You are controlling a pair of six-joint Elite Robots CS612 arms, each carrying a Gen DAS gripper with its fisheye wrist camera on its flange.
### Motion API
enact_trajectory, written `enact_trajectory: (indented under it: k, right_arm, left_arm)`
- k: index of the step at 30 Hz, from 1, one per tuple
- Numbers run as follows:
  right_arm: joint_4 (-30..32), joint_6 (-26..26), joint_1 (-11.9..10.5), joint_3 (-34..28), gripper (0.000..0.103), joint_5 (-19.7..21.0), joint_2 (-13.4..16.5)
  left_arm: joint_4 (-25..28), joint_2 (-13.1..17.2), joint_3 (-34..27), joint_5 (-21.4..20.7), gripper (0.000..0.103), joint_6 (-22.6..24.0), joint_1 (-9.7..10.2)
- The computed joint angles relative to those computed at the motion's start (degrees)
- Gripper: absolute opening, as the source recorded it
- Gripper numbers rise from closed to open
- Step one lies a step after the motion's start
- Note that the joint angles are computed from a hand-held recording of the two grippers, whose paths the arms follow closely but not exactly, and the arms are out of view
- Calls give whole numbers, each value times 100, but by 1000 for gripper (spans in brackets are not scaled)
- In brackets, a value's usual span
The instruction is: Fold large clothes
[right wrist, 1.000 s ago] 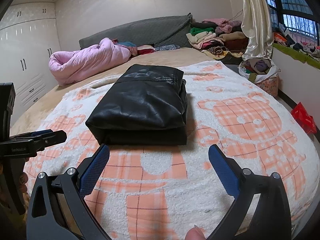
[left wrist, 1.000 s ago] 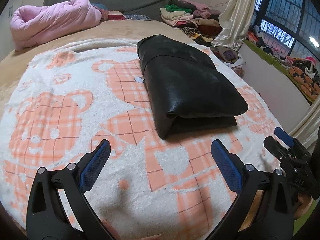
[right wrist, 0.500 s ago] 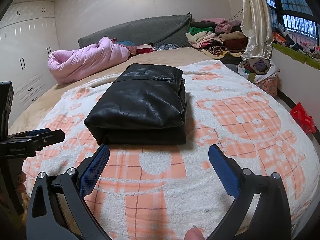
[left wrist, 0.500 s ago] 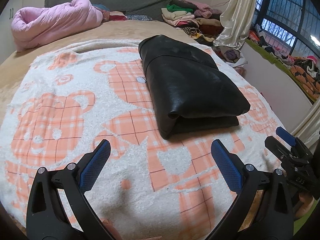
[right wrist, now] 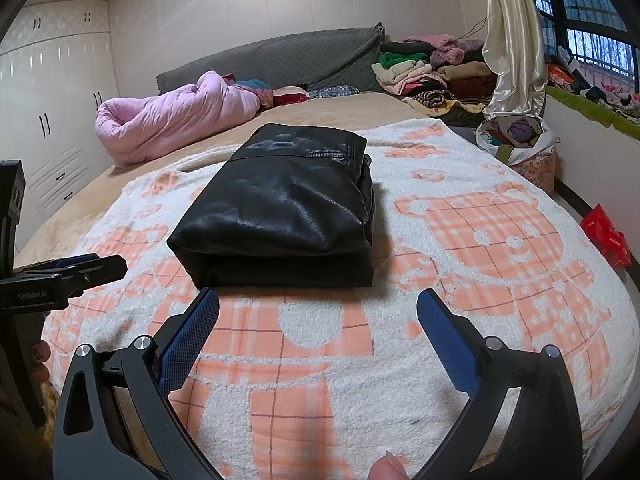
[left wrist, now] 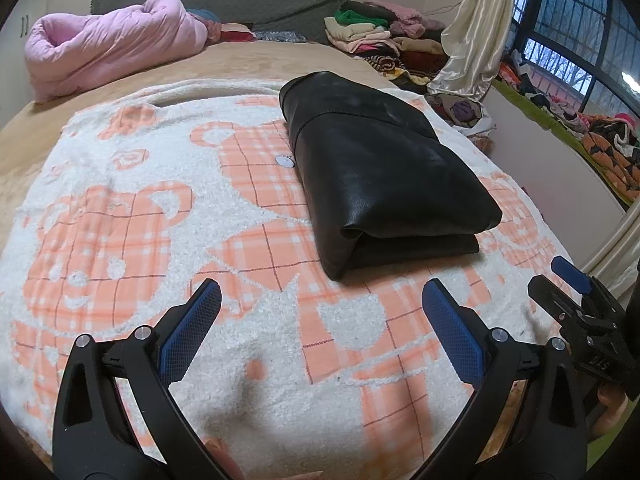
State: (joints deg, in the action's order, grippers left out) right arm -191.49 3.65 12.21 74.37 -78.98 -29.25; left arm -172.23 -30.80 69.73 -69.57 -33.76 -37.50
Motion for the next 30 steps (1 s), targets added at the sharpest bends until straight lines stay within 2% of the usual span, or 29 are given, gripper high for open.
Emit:
enact_trajectory:
  k: [30]
  right_arm:
    - [83, -40, -5, -39, 99, -16, 28]
  left_arm:
    - [61, -21, 22, 229, 94, 77, -14]
